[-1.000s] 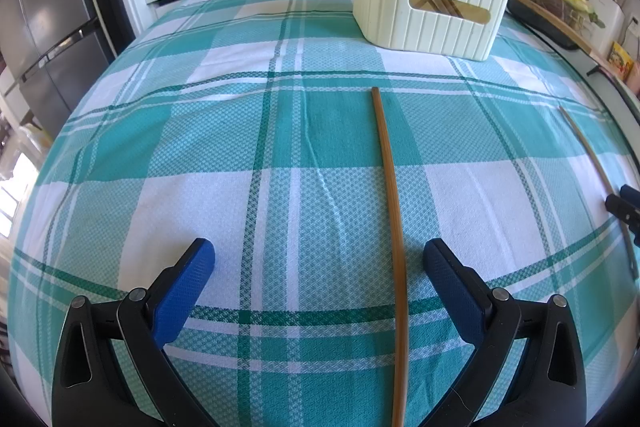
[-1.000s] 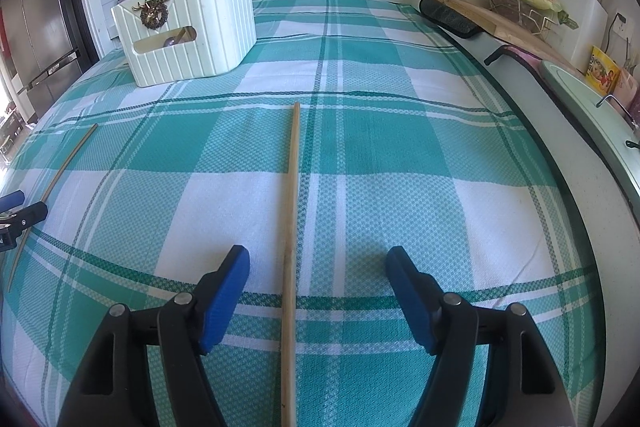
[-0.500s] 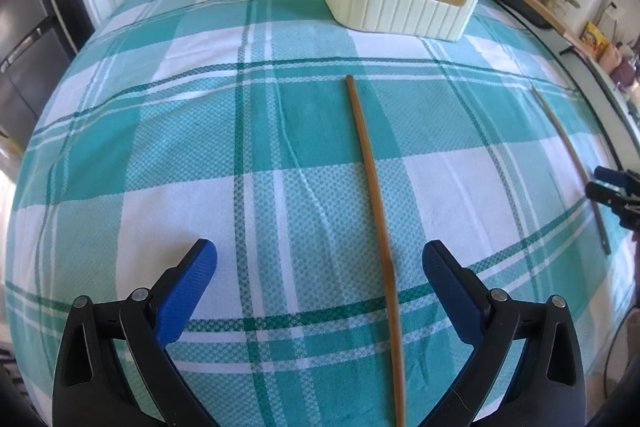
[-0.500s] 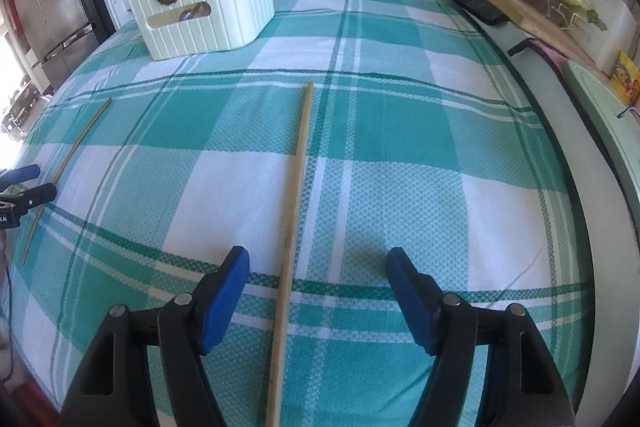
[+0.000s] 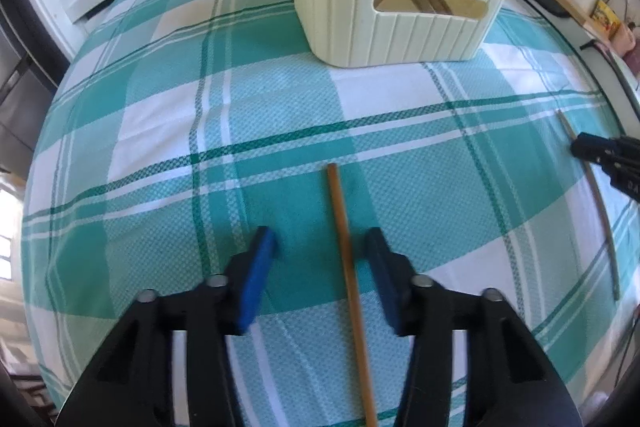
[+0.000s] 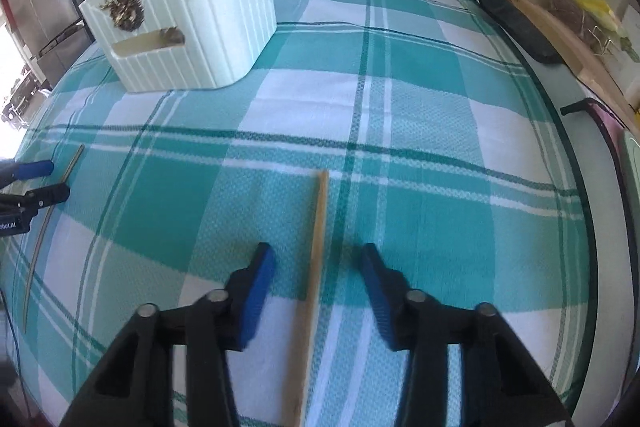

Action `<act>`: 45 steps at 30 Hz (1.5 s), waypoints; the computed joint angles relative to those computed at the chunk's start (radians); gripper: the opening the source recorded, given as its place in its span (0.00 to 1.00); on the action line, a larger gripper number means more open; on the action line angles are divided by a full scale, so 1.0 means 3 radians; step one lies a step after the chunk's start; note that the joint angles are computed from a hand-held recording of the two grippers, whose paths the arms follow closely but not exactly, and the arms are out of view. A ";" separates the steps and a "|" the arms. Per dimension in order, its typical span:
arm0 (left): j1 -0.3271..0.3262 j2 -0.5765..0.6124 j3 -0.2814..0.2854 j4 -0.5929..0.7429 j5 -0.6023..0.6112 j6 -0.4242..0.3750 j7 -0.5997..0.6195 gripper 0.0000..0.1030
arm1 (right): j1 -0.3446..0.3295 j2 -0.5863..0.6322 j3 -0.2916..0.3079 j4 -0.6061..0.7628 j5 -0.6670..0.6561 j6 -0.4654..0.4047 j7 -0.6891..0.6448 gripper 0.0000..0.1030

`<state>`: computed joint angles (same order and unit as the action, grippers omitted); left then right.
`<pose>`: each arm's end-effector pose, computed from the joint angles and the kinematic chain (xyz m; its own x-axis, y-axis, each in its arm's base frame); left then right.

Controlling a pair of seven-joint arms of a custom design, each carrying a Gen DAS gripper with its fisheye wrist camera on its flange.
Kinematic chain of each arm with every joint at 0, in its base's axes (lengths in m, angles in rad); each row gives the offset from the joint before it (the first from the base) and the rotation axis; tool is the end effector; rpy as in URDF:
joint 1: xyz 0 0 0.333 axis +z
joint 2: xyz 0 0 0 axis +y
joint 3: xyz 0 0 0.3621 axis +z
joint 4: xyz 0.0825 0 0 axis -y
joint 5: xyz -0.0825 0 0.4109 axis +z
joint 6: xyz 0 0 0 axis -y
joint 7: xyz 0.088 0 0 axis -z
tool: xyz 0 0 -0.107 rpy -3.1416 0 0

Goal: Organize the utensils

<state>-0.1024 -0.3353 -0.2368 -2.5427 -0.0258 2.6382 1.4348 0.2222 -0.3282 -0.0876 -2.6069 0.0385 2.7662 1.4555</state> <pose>0.4365 -0.1574 0.4593 -0.1859 -0.9826 -0.0005 -0.8944 0.1694 -0.4139 0.4514 0.0585 0.4439 0.2144 -0.9767 -0.0034 -0.8629 -0.1878 -0.4692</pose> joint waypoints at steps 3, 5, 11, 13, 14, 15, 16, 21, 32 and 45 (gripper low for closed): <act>-0.0021 0.0000 -0.0003 0.0003 -0.0025 0.0025 0.0015 0.05 | 0.0054 0.0078 -0.0061 0.0079 0.0149 0.0006 -0.0030 0.06; -0.0092 -0.0094 0.0087 -0.0071 -0.0198 0.0109 0.0098 0.04 | 0.0122 0.0048 -0.0123 0.0061 0.0321 0.0069 -0.0121 0.06; -0.0296 -0.0813 0.0310 -0.0392 -0.0707 0.0427 0.0423 0.04 | 0.0439 -0.0676 -0.0351 -0.0237 0.0723 0.0295 -0.0447 0.06; -0.0373 -0.1082 0.0377 -0.0466 -0.0848 0.0455 0.0541 0.04 | 0.0480 -0.0973 -0.0363 -0.0327 0.0686 0.0280 -0.0437 0.06; -0.0415 -0.1226 0.0416 -0.0506 -0.0917 0.0464 0.0600 0.04 | 0.0497 -0.1123 -0.0364 -0.0370 0.0657 0.0267 -0.0423 0.06; -0.0433 -0.1335 0.0428 -0.0536 -0.0966 0.0470 0.0640 0.04 | 0.0528 -0.1273 -0.0377 -0.0408 0.0633 0.0249 -0.0415 0.06; -0.0446 -0.1436 0.0445 -0.0563 -0.1007 0.0477 0.0683 0.04 | 0.0556 -0.1422 -0.0384 -0.0448 0.0603 0.0231 -0.0409 0.06; -0.0451 -0.1770 0.0438 -0.0629 -0.1135 0.0519 0.0787 0.04 | 0.0685 -0.1830 -0.0399 -0.0509 0.0435 0.0161 -0.0385 0.06; -0.0451 -0.1779 0.0484 -0.0517 -0.1255 0.0636 0.0860 0.03 | 0.0843 -0.1856 -0.0415 -0.0404 0.0199 0.0340 -0.0239 0.06; -0.0285 -0.0911 0.0402 0.0456 -0.1236 0.1488 0.0943 0.03 | 0.1060 -0.1031 -0.0528 0.0403 0.0055 0.1050 -0.0281 0.06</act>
<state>-0.1878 -0.6087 -0.1163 -2.4059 -0.3966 3.0846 1.7175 0.5400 -0.6374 -0.2461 -2.4860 0.0549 3.0811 1.3712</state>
